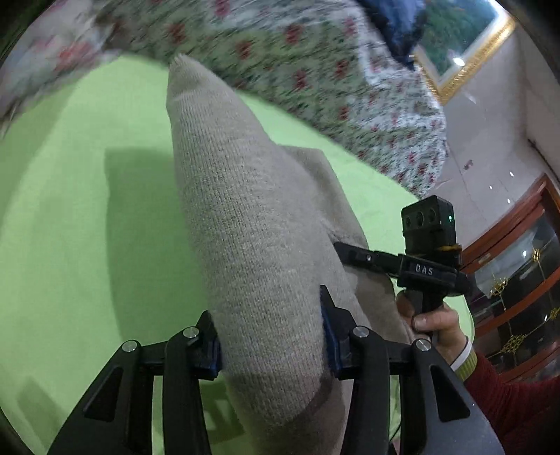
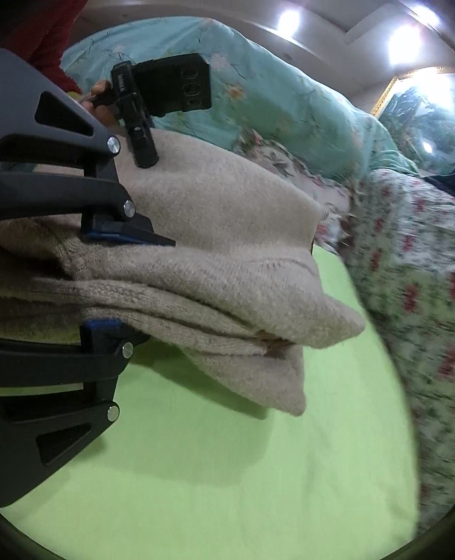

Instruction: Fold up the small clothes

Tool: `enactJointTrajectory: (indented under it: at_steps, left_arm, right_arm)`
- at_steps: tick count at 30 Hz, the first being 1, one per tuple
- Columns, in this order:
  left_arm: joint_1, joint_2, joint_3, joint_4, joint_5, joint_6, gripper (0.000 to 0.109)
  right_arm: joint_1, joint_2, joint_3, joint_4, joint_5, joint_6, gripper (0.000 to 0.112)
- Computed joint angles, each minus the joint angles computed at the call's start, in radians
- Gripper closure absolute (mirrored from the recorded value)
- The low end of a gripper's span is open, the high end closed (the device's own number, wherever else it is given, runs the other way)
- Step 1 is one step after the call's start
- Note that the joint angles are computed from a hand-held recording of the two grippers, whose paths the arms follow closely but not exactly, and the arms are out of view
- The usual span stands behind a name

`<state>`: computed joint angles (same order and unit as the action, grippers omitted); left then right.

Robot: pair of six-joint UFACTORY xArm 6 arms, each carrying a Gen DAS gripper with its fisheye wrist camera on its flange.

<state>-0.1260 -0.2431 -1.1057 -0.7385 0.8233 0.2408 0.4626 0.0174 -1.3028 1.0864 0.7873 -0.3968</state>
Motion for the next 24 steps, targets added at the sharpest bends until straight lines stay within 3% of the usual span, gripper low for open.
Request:
enactJointTrajectory:
  at_steps: [2,6,11,14,19,21,23,24]
  left_arm:
    - [0.019,-0.007,0.06,0.038,0.017,-0.04,0.061]
    - [0.051,-0.049,0.135,-0.065,-0.01,-0.007,0.052]
    - [0.047,-0.091,0.136,0.084,-0.081,-0.121,0.043]
    - [0.072,-0.107,0.131,0.103,-0.124,-0.144,0.042]
    - [0.104,-0.005,0.036,0.168,-0.13,-0.202,0.041]
    - [0.107,0.047,-0.009,0.205,-0.118,-0.254,0.043]
    - [0.102,0.065,-0.02,0.236,-0.139,-0.282,0.043]
    - [0.095,0.079,-0.035,0.269,-0.142,-0.303,0.044]
  right_arm:
    - [0.025,0.017,0.021,-0.038,-0.01,0.053,0.079]
    - [0.018,-0.003,0.068,0.02,-0.017,0.067,0.073]
    - [0.029,-0.034,0.04,-0.289,-0.059,0.263,0.046]
    - [0.03,-0.02,-0.013,-0.483,-0.109,0.394,0.046]
    - [0.037,0.158,-0.255,-0.497,-0.095,0.4,0.046]
    - [0.045,0.236,-0.356,-0.547,-0.07,0.442,0.053]
    - [0.052,0.287,-0.423,-0.575,-0.046,0.468,0.104]
    - [0.051,0.269,-0.401,-0.53,-0.087,0.434,0.104]
